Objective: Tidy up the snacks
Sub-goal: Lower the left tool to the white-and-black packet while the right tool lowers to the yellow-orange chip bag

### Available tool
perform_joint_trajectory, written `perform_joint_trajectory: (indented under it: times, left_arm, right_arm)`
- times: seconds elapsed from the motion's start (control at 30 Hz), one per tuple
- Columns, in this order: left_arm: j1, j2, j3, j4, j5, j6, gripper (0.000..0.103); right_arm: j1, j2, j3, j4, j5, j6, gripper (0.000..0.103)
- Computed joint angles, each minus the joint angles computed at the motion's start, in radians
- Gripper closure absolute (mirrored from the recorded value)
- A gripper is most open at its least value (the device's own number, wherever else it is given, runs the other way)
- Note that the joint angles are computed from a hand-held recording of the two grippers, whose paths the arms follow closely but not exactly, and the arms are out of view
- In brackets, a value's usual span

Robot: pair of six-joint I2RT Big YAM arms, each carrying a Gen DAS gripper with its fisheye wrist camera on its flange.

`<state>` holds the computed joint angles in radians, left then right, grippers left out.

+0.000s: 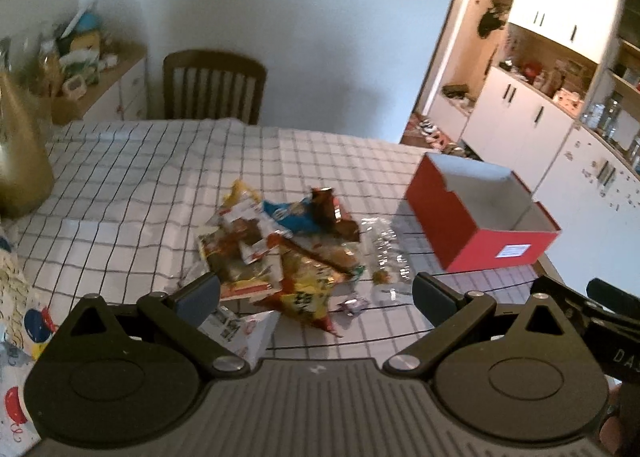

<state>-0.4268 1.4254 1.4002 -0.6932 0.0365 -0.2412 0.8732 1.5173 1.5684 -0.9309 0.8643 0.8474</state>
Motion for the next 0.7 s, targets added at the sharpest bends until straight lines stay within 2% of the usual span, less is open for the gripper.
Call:
perform_joint_trajectory:
  times: [0.13, 0.37, 0.57, 0.7]
  left_arm:
    - [0.031, 0.041, 0.017, -0.027, -0.008, -0.009, 0.0]
    - [0.083, 0.118, 0.051, -0.037, -0.02, 0.021, 0.0]
    - [0.119, 0.222, 0.126, -0.162, -0.01, -0.071, 0.001]
    - [0.136, 0.285, 0.172, -0.212, 0.009, -0.123, 0.001]
  right_arm:
    - [-0.032, 0.025, 0.0, 0.013, -0.094, 0.008, 0.007]
    - [-0.08, 0.077, 0.023, 0.044, -0.205, -0.058, 0.01]
    - [-0.13, 0.152, 0.098, 0.034, -0.327, -0.071, 0.012]
    - [-0.161, 0.233, 0.186, 0.004, -0.416, -0.048, 0.014]
